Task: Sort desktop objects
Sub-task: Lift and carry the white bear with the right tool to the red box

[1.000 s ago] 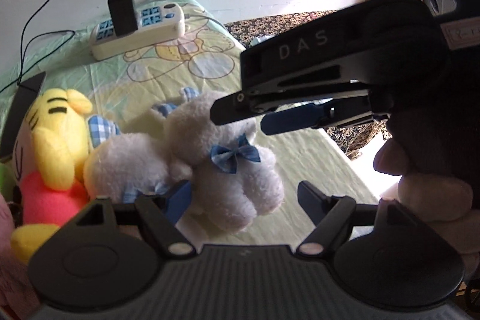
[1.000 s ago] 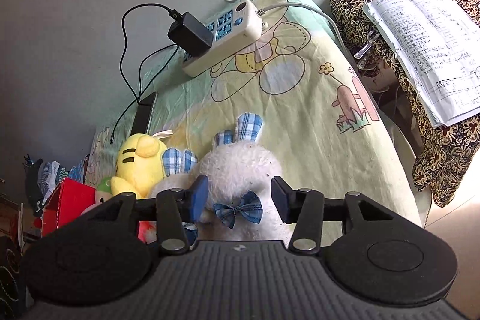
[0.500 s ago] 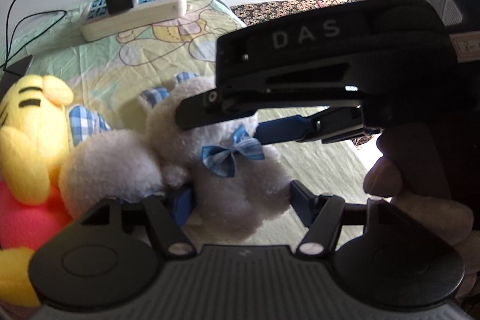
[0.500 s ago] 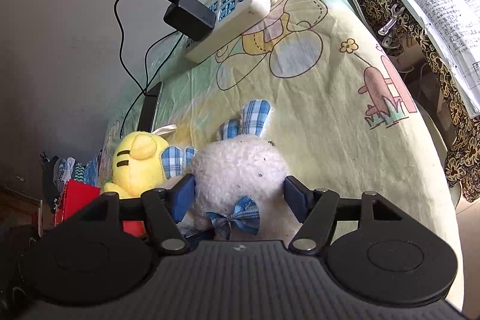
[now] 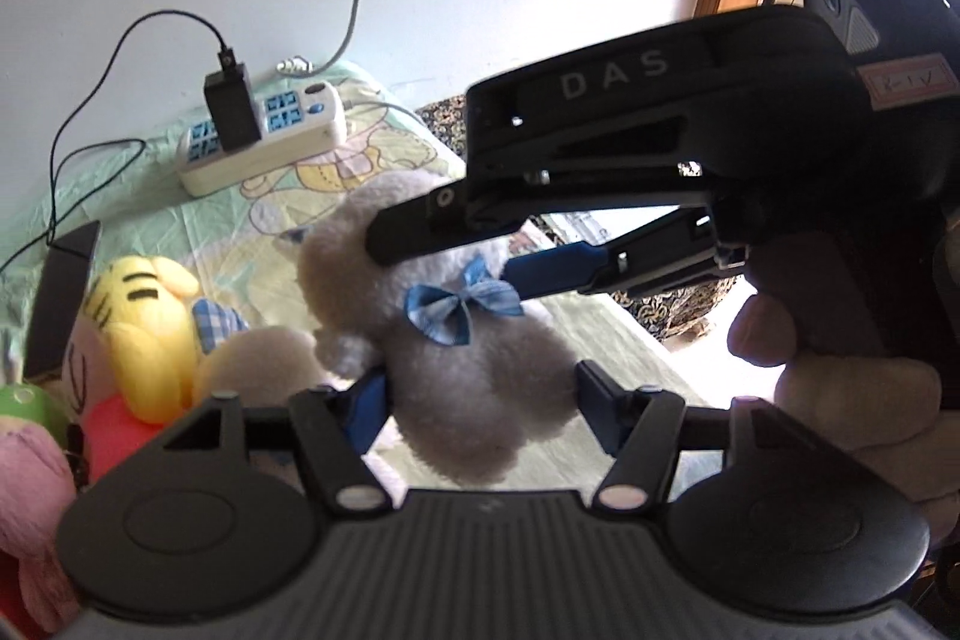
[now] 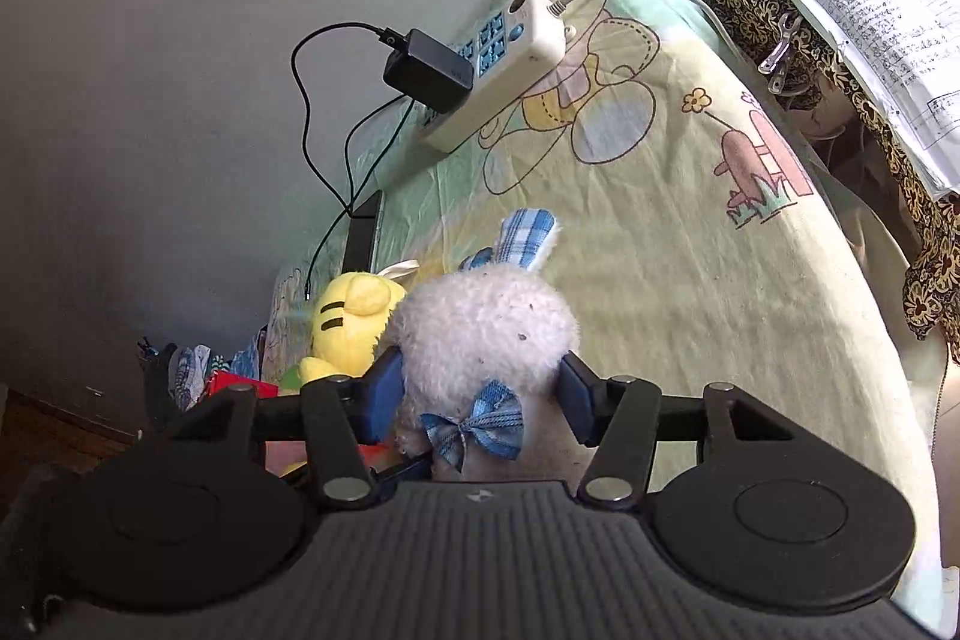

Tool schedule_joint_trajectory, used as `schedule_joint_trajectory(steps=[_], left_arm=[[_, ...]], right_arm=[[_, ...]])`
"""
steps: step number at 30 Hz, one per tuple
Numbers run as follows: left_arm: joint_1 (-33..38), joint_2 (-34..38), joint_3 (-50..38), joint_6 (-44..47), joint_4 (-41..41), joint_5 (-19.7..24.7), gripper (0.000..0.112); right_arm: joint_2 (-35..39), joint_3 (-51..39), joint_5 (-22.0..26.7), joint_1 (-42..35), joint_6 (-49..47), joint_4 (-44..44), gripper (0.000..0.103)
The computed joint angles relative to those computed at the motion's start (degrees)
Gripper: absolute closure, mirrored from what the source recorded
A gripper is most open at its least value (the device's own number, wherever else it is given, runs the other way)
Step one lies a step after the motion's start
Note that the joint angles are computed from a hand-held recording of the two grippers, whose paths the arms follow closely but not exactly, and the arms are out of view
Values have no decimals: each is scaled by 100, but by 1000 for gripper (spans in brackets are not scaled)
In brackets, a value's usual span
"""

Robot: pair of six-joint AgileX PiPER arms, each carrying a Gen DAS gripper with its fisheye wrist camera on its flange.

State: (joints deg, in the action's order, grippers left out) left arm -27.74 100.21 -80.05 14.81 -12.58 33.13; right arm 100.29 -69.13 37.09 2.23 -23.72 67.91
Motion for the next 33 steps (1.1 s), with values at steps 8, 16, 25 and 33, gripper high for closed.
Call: schedule_joint_trajectory(steps=[8,16,25,33], left_arm=[[515,-1317,896,306,-332,-301,47],[2138,-2403,1602,2139,-1688,-12,49],[5400,-2318,1486,5363,-3697,1747,49],[7145,-1132,419,6263,-3726,2680,47]], right_arm=[[-786,244,-392,487,-671,699,46],[-602,-444,-1291,1873,-201,565,45],[878,-2869,-1764,3643,4052,-3293,45],[3568,-7086,-436,4433,6267,-4879,46]])
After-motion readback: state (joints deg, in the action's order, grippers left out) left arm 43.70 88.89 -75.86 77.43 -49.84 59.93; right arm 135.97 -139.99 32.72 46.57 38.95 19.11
